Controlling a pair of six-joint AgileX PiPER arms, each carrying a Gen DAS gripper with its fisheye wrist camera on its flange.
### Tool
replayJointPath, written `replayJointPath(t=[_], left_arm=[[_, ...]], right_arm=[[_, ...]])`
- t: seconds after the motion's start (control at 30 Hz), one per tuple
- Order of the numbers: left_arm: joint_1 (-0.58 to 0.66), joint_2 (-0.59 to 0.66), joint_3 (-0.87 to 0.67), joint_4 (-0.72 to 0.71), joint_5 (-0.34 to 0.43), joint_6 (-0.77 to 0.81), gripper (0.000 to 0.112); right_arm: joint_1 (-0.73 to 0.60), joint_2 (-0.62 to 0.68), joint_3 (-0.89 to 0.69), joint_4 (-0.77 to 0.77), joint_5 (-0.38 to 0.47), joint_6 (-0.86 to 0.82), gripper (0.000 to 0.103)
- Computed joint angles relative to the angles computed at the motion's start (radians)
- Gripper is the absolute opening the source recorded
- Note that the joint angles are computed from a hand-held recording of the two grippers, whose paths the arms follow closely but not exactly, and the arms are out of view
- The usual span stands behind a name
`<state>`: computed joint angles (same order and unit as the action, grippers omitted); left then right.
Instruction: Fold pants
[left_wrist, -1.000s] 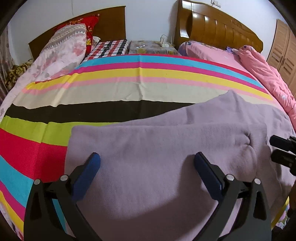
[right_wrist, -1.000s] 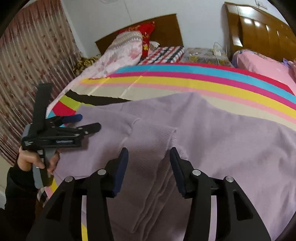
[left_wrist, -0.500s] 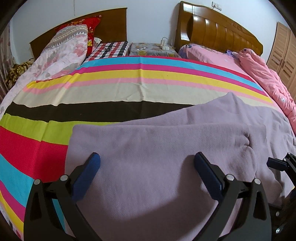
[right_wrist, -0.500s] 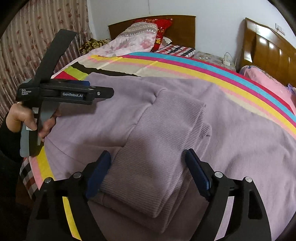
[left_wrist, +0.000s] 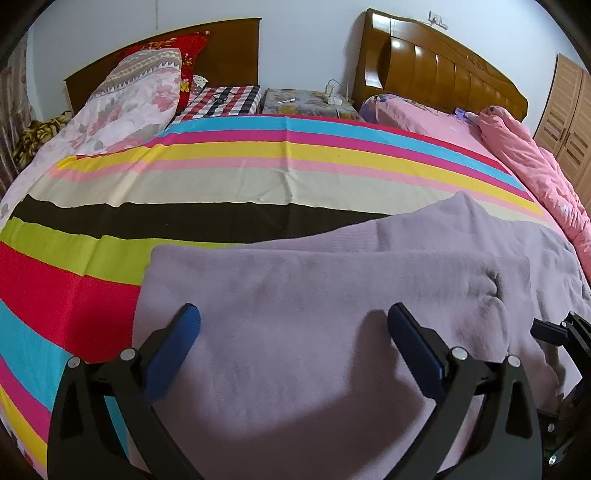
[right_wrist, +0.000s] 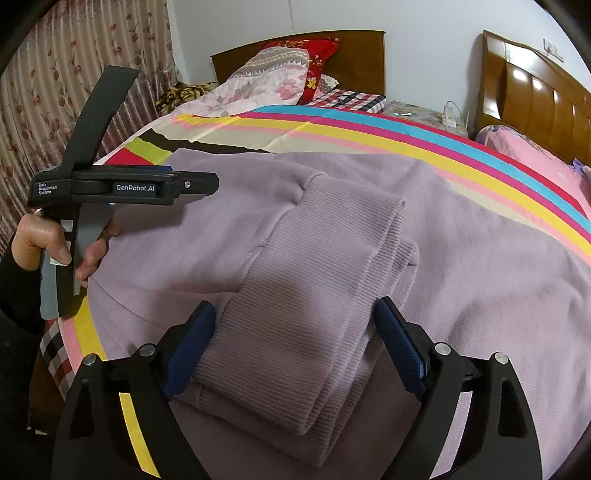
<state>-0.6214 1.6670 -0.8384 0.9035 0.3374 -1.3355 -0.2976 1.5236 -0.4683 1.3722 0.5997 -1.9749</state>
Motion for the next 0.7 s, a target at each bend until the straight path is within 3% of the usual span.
replayJointPath(t=[0.2,0.37,0.47,0.6,0.7], left_arm=[[-0.004,0.005,-0.002,0.016,0.003,-0.021,0.101],[-0.016,0.017,-0.020,-0.012,0.038,0.020,0.101],[-0.075,-0.008,-0.045,-0.032,0.162,-0.007,0.101],[-0.058,-0.042,-0.155,-0.329,0.054,0.319,0.101],[-0.084,0.123,-0.422,-0.546,0.094,0.619,0.101]], right_arm=[[-0.024,0.011,-0.024,-0.070,0.033,0.072,0.086],[-0.122,0.025,-0.089,-0.269,0.166,0.269,0.086],[-0.193,-0.030,-0.111,-0.333,0.198,0.300,0.086],[-0.277,-0.011,-0.210,-0.289,0.197,0.259,0.087],[-0.244,0.145,-0.418,-0.326,0.141,0.476,0.087]])
